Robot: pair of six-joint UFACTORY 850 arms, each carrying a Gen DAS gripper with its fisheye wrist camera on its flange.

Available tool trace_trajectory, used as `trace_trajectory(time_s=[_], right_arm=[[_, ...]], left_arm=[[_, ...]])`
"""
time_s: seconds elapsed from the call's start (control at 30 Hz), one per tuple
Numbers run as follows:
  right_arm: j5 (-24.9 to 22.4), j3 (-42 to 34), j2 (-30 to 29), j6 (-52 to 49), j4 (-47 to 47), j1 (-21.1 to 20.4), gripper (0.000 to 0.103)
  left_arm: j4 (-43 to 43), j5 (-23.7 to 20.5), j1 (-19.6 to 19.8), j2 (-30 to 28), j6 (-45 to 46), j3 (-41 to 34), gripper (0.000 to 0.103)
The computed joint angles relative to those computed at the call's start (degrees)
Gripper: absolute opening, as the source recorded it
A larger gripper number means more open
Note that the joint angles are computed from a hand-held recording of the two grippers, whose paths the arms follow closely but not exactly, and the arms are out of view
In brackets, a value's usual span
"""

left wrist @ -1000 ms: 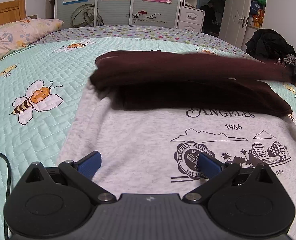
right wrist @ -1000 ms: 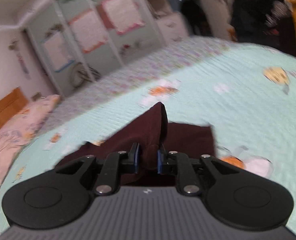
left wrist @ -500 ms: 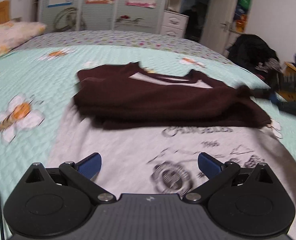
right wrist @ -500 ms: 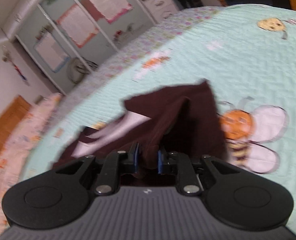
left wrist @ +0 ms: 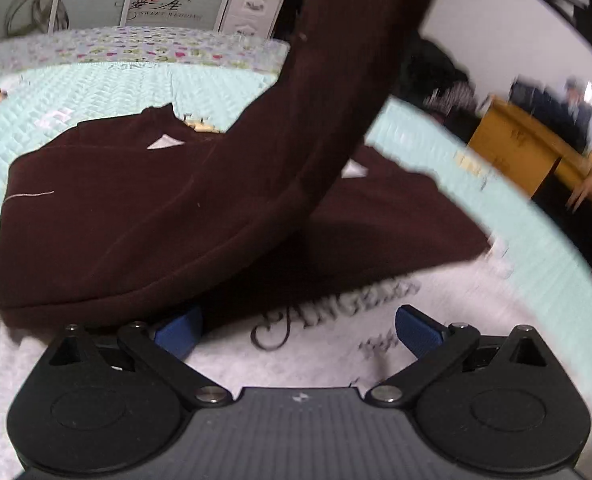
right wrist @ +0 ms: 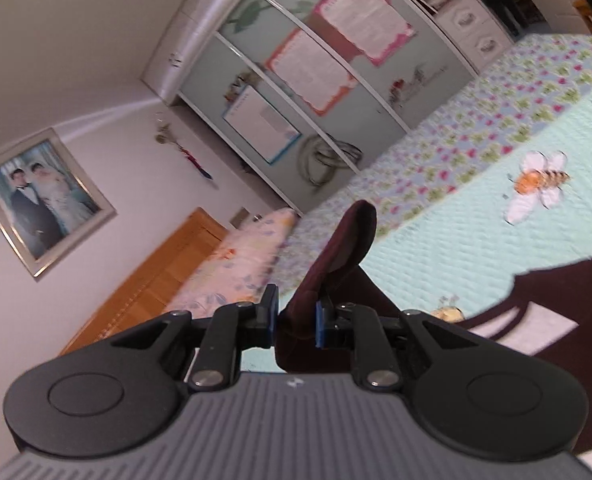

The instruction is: Fold clothes

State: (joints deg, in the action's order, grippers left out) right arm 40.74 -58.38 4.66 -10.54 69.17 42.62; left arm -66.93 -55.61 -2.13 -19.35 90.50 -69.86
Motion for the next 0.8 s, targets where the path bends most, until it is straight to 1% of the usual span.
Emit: trace_trajectory(time_s=[0.07,0.1,0.13,0.17,0.2,0.23,0.27,0.33,0.37,0.4,0.43,0.5,0.53,0.57,0.6,0.63,0.7,0.77,0.8], right_arm=[[0.07,-1.00,-0.76,2.51,-2.85,-0.48,0.019],[-0.02,-1.82,-1.26,3.31,-3.94,-0.68,0.013],[-0.50,-2.76,-1.79,3.81,-4.90,-1.08,0.012],[-0.90,-3.72,-2.35,3.89,-5.52,-1.38,0.008],[-1.29,-4.60,-2.75,3.15,-5.53,-1.51,0.004],[-1.69,-5.63,-3.14,0.73,-4.12,-1.49,0.004],[-1.68,-6.71,-3.47,-3.29,-0.97,-1.19,0.004],[-0.01,-8.70,-4.09,-15.29,10.57,-0.24,0.004],[1.98,-9.19,-4.28,-20.81,16.56,0.40,0.004],[4.66,-9.57,-4.60,-26.40,22.56,1.01,0.004],[6.78,-9.46,-4.86,-31.62,27.83,1.46,0.006],[8.82,-7.60,-5.20,-38.06,33.35,1.98,0.009],[8.51,-6.94,-5.85,-41.75,35.11,2.25,0.010],[7.48,-6.95,-6.77,-47.75,37.60,2.38,0.013],[6.61,-7.07,-7.79,-53.74,40.18,2.49,0.019],[6.20,-7.80,-9.44,-59.74,42.13,2.79,0.026],[5.60,-10.79,-14.28,-71.73,42.45,4.02,0.033],[3.39,-14.18,-17.95,-83.73,44.24,4.59,0.041],[2.59,-16.16,-19.83,-89.72,45.94,4.70,0.053]], left_arm=[[-0.01,-2.89,0.56,-0.65,-0.87,-0.65,0.102],[-0.03,-4.33,0.83,-0.99,-1.30,-0.97,0.102],[-0.14,-5.26,1.00,-1.15,-1.61,-1.09,0.102],[-0.65,-3.78,0.85,-0.55,-0.21,-0.28,0.102],[-1.51,-0.31,0.42,0.41,1.56,0.89,0.102],[-2.19,2.19,0.15,0.69,3.03,1.41,0.101],[-2.21,2.30,0.31,0.14,2.98,1.03,0.098],[-1.89,-1.06,1.43,-1.23,1.17,-0.17,0.098],[-1.65,-2.25,1.87,-1.63,0.49,-0.51,0.099],[-1.02,-2.30,1.91,-1.69,0.86,-0.51,0.100],[-0.74,-1.91,2.00,-1.14,1.61,0.21,0.100],[-1.55,-2.04,2.54,-0.16,2.74,1.92,0.100],[-2.65,-2.59,3.09,0.21,3.53,2.81,0.101],[-3.70,-3.16,3.65,0.55,4.27,3.66,0.101],[-4.41,-3.58,4.30,0.78,4.76,4.18,0.102],[-4.89,-3.90,4.99,1.04,5.33,4.65,0.102],[-6.27,-2.78,4.97,1.83,8.24,6.37,0.102],[-6.35,-1.52,4.94,2.56,10.42,7.10,0.102],[-6.27,-1.04,4.89,2.93,11.12,7.40,0.102]])
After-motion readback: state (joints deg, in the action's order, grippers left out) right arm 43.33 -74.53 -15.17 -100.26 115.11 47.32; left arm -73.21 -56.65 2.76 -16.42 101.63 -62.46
